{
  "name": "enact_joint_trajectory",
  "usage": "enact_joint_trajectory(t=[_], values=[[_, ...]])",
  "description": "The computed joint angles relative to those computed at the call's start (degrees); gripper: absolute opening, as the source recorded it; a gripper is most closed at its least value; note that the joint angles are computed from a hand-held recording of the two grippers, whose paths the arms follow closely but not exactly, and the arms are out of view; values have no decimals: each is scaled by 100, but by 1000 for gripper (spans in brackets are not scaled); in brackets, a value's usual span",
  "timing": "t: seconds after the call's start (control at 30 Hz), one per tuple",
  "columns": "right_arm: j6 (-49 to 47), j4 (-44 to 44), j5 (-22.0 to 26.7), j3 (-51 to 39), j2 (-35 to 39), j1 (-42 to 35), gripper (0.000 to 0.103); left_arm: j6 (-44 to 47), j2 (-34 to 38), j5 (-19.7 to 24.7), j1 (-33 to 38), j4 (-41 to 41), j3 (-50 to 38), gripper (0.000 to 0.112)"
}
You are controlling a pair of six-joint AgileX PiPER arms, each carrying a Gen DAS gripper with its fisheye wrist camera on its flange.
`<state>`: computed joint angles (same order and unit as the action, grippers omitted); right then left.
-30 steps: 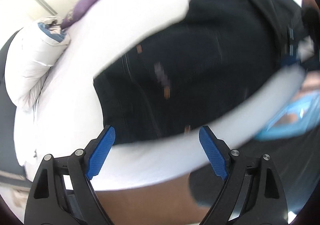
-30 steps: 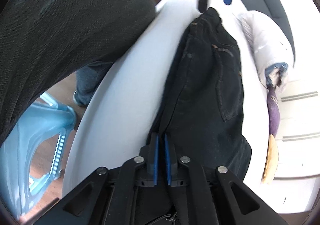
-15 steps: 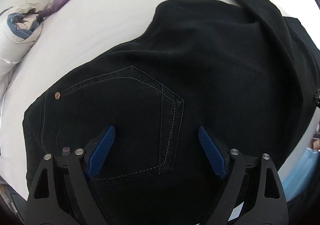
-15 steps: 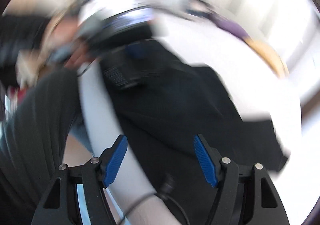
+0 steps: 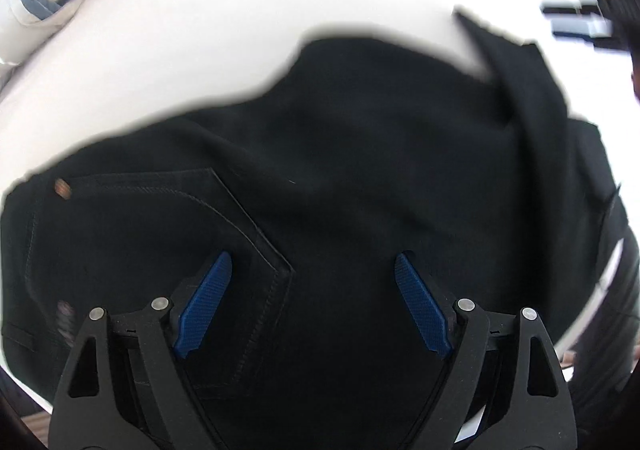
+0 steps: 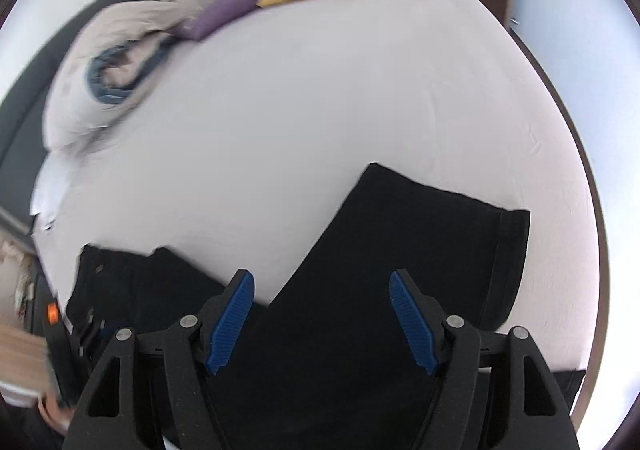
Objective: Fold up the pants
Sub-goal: 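Close the right tool on the hem of the jeans legs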
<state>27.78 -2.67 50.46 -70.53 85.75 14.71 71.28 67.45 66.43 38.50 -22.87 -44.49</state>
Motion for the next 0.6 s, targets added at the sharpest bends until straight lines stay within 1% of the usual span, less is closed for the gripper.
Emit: enact_joint_trajectory(t=[0.03, 0.07, 0.17, 0.23, 0.3, 0.4, 0.47, 0.53, 0.57, 0.6], values=[[55, -62, 127, -269, 322, -54, 73, 171, -182, -176, 17, -61, 187, 84], [151, -178, 252, -545, 660, -93, 73, 206, -222, -167, 60, -98, 211, 84], [509, -556, 452, -1020, 1265, -157, 73, 252, -18, 53, 216, -185, 53, 83], [655, -688, 523, -1276, 1614, -159, 73, 347, -5, 44, 268, -195, 70, 83], [802, -840, 734, -1622, 1962, -128, 73, 522, -87, -19, 398, -203, 254, 84], [899, -1001, 1313, -2337, 2632, -41, 73, 697, -165, -8, 568, -250, 392, 84], [943, -1052, 1520, -2539, 2868, -80, 73, 572, -195, -137, 394, -281, 470, 84], [1035, -1096, 1501, -2544, 2931, -132, 73, 599, -194, -154, 413, -304, 477, 84], [1048, -1157, 1509, -2551, 2943, -122, 71, 629, -194, -148, 451, -314, 480, 84], [1034, -1192, 1525, -2564, 2952, -115, 65, 635, -211, -157, 456, -316, 494, 84]])
